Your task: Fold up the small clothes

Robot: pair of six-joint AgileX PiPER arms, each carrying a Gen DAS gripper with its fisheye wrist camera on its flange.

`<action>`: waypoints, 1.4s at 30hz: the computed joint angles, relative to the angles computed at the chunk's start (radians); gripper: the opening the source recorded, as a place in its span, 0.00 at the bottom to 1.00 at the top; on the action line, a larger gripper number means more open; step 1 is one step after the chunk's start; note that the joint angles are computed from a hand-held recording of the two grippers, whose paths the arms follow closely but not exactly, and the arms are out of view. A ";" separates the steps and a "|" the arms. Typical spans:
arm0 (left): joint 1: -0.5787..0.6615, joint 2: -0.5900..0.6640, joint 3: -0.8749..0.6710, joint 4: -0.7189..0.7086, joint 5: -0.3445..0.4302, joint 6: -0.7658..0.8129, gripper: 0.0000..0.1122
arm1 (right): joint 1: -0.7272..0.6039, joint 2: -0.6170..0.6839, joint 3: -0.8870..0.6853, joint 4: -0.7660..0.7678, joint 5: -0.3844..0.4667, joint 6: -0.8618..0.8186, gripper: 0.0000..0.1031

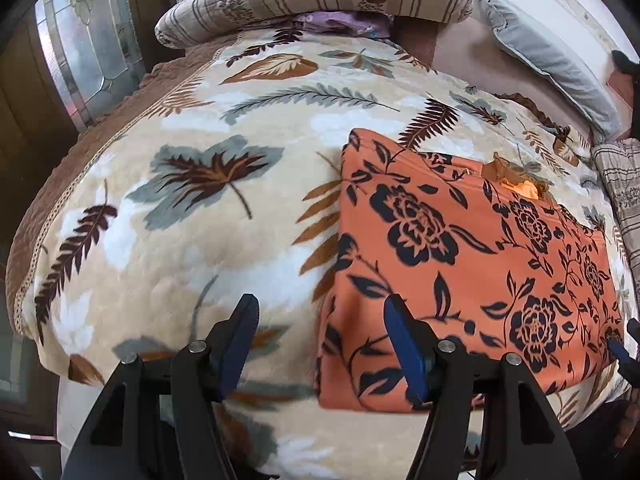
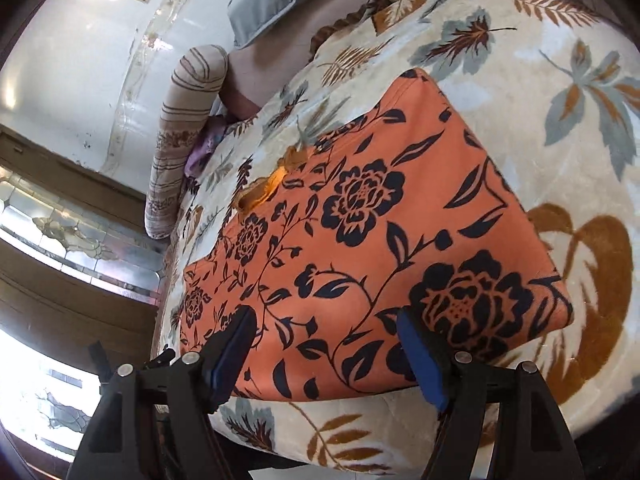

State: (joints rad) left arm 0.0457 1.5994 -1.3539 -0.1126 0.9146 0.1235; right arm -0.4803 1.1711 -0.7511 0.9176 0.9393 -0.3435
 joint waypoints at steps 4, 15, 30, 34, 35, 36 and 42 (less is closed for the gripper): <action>-0.046 0.095 -0.029 0.141 0.047 -0.106 0.60 | -0.032 0.022 0.021 0.027 0.017 -0.039 0.73; -0.090 0.224 -0.251 0.122 0.070 -0.120 0.60 | -0.064 0.055 0.044 0.091 0.021 -0.127 0.74; -0.097 0.108 -0.146 0.200 -0.039 -0.236 0.67 | -0.217 -0.157 0.092 0.088 0.131 -0.033 0.74; -0.148 0.000 -0.027 0.190 -0.088 -0.239 0.67 | -0.303 -0.228 0.190 0.071 0.224 0.020 0.74; -0.174 -0.019 0.000 0.190 -0.096 -0.230 0.67 | -0.319 -0.226 0.208 0.063 0.231 0.032 0.74; -0.202 -0.031 0.020 0.206 -0.098 -0.235 0.67 | -0.344 -0.220 0.217 0.065 0.238 0.035 0.74; -0.298 -0.095 0.088 0.236 -0.090 -0.302 0.67 | -0.413 -0.202 0.209 0.044 0.225 0.021 0.74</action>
State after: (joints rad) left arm -0.2519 1.5046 -1.2656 0.1231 0.8249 -0.1780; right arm -0.8936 0.9688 -0.5422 0.9613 1.1638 -0.3221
